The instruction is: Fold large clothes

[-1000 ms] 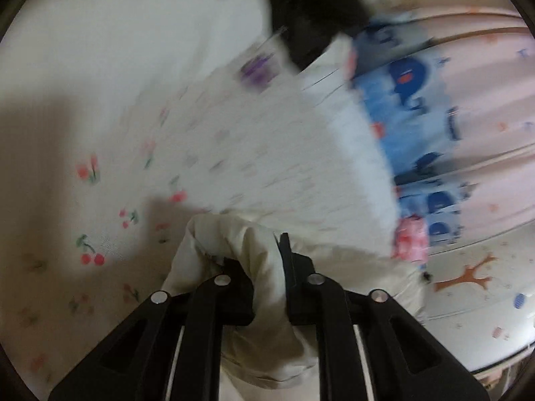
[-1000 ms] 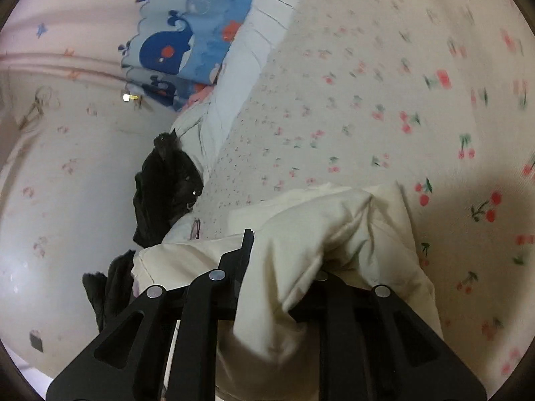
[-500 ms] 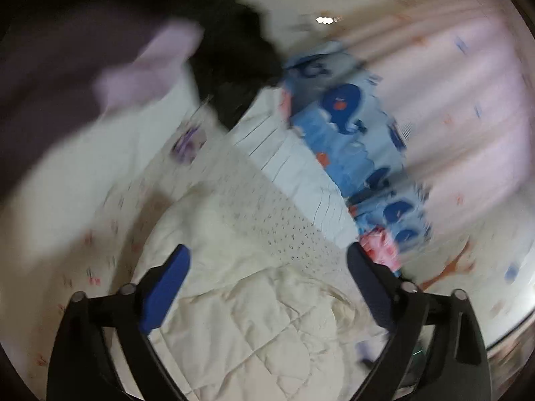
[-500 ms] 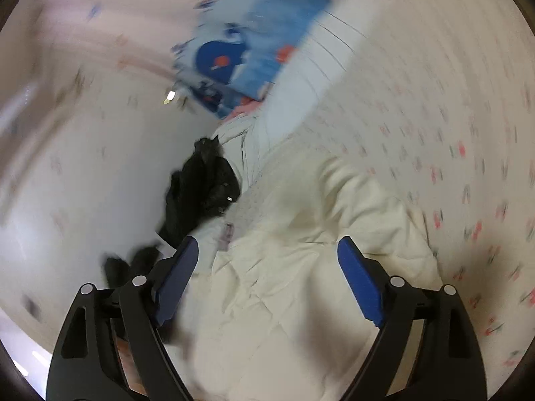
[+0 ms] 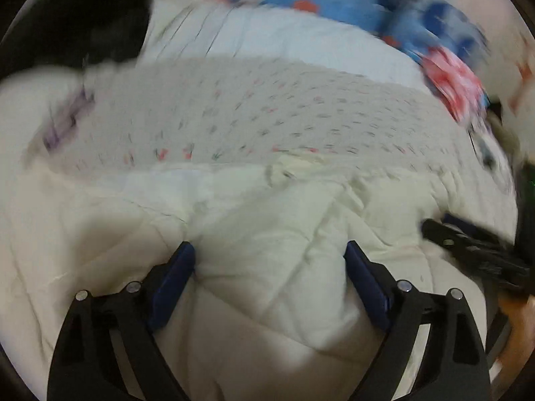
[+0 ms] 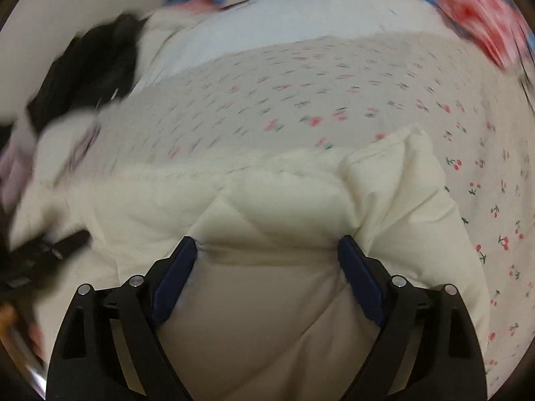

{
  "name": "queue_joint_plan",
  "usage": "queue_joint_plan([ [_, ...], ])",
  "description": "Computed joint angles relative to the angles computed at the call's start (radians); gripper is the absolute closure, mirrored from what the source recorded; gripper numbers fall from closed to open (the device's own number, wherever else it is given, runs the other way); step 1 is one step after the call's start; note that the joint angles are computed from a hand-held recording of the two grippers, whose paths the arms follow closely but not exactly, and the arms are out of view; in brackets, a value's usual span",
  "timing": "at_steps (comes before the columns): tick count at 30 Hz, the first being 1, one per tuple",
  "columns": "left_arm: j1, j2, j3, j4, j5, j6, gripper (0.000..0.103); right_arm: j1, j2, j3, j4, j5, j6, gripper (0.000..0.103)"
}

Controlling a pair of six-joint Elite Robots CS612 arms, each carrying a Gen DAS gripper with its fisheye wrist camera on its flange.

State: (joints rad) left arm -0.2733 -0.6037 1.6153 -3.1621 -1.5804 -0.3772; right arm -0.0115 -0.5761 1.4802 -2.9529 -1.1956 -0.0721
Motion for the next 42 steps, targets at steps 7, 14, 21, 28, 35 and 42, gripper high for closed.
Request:
queue_joint_plan([
  [7, 0.007, -0.080, 0.106, -0.139, 0.034, 0.007, 0.016, 0.009, -0.033, 0.040, -0.120, 0.007, -0.086, 0.021],
  [14, 0.020, -0.046, 0.114, -0.097, 0.283, -0.053, 0.014, 0.056, 0.045, -0.115, 0.126, -0.100, -0.168, 0.009],
  [21, 0.028, -0.035, 0.104, -0.068, 0.250, -0.067, 0.012, 0.052, 0.033, -0.143, 0.200, -0.116, -0.131, 0.009],
  [28, -0.044, -0.125, 0.319, -0.374, 0.437, 0.054, 0.008, -0.040, -0.146, 0.240, -0.245, 0.055, -0.157, 0.007],
  [35, -0.009, -0.050, 0.311, -0.396, 0.321, -0.017, 0.007, -0.069, -0.085, 0.266, -0.285, 0.025, -0.165, 0.006],
  [42, -0.054, -0.133, 0.459, -0.489, 0.411, -0.029, 0.007, -0.106, -0.208, 0.449, -0.420, 0.097, -0.144, 0.007],
])
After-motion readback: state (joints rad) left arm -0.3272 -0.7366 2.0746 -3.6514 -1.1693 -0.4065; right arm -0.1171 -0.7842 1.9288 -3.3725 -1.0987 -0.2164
